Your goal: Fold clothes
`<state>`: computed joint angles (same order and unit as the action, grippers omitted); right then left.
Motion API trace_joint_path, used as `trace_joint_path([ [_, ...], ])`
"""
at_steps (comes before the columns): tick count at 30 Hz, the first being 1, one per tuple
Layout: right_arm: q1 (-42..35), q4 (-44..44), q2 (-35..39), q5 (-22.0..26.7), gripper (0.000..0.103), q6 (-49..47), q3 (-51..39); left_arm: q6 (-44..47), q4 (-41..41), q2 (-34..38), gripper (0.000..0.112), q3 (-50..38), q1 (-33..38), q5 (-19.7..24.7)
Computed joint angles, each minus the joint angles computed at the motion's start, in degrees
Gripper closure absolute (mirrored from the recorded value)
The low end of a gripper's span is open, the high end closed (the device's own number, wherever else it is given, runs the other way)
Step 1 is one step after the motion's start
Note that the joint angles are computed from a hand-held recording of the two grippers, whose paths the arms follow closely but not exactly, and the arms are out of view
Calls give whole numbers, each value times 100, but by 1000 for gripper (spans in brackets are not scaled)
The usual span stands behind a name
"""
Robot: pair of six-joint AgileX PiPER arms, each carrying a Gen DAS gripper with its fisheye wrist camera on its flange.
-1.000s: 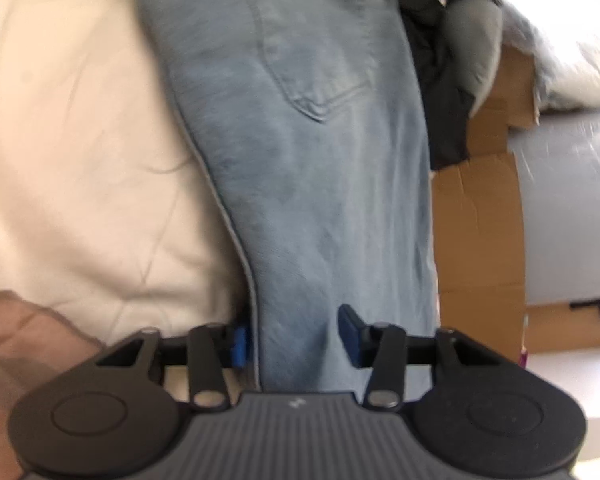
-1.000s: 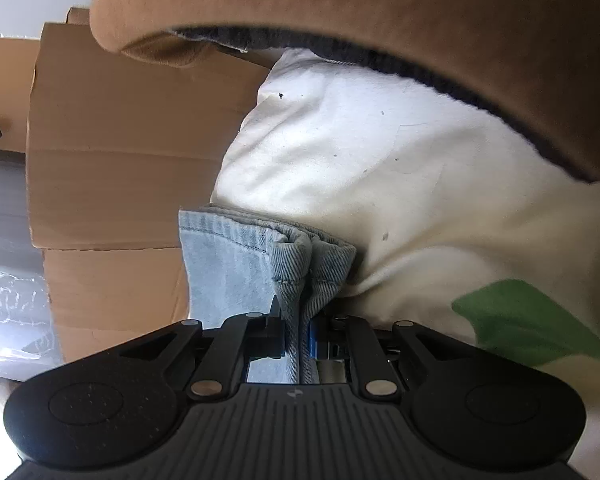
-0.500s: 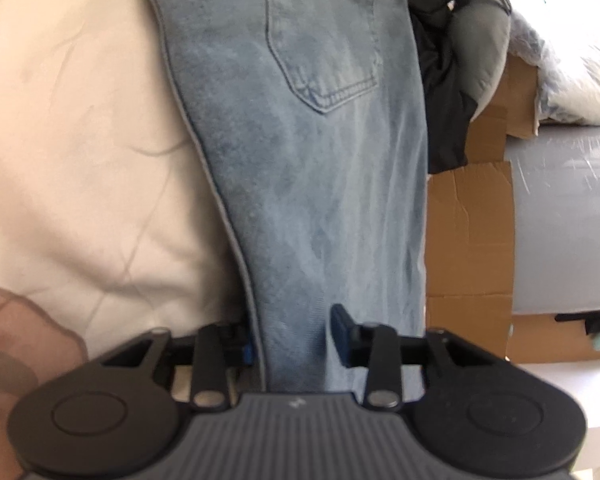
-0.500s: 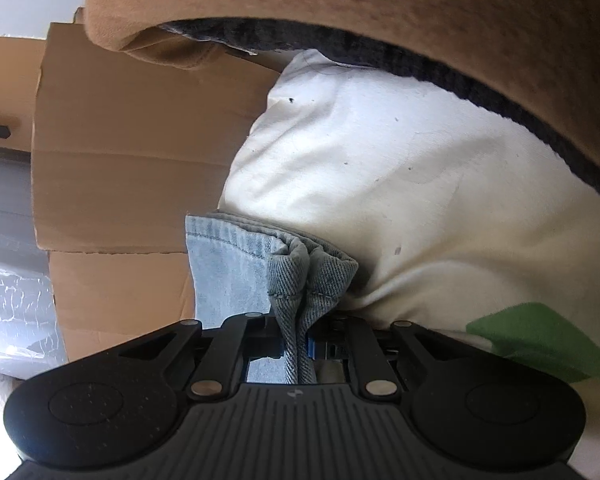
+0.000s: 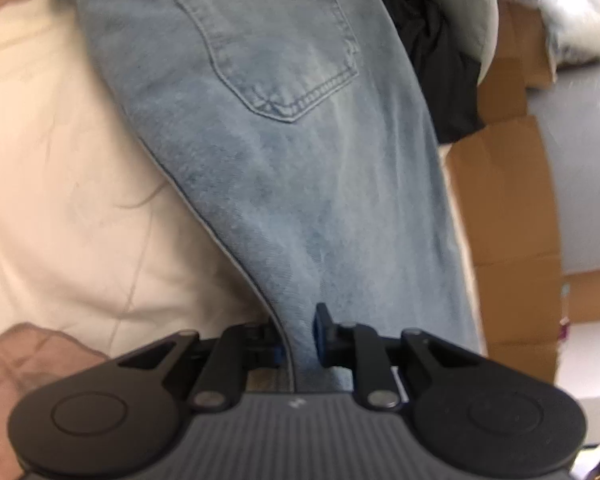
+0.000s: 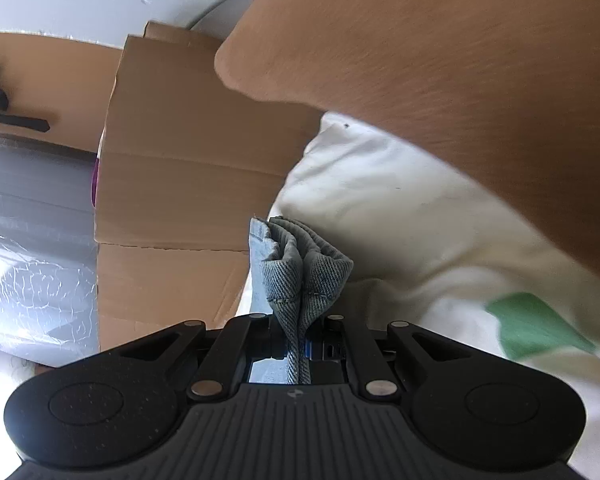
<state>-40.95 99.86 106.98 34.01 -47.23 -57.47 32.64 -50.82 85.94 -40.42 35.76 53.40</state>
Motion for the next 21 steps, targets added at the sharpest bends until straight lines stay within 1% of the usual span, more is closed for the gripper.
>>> trace_joint_path([
  [3, -267, -479, -362, 171, 97, 252, 308, -513, 604, -91, 97, -253, -196, 97],
  [6, -403, -878, -522, 213, 97, 465, 453, -1112, 1119, -219, 97, -443, -453, 116],
  [11, -815, -1634, -1413, 409, 97, 563, 1055, -1814, 1750, -258, 97, -843, -774, 365],
  [15, -1346, -2363, -2039, 757, 97, 1025, 1388, -2150, 2195, -195, 97, -1288, -1005, 792],
  [18, -1953, -3048, -2419, 1215, 97, 1481, 1486, -2424, 2565, -87, 97, -1649, -1307, 1175],
  [21, -2622, -3653, -2697, 1692, 97, 1640, 1585, -2572, 2776, -53, 97, -1802, -1552, 1419],
])
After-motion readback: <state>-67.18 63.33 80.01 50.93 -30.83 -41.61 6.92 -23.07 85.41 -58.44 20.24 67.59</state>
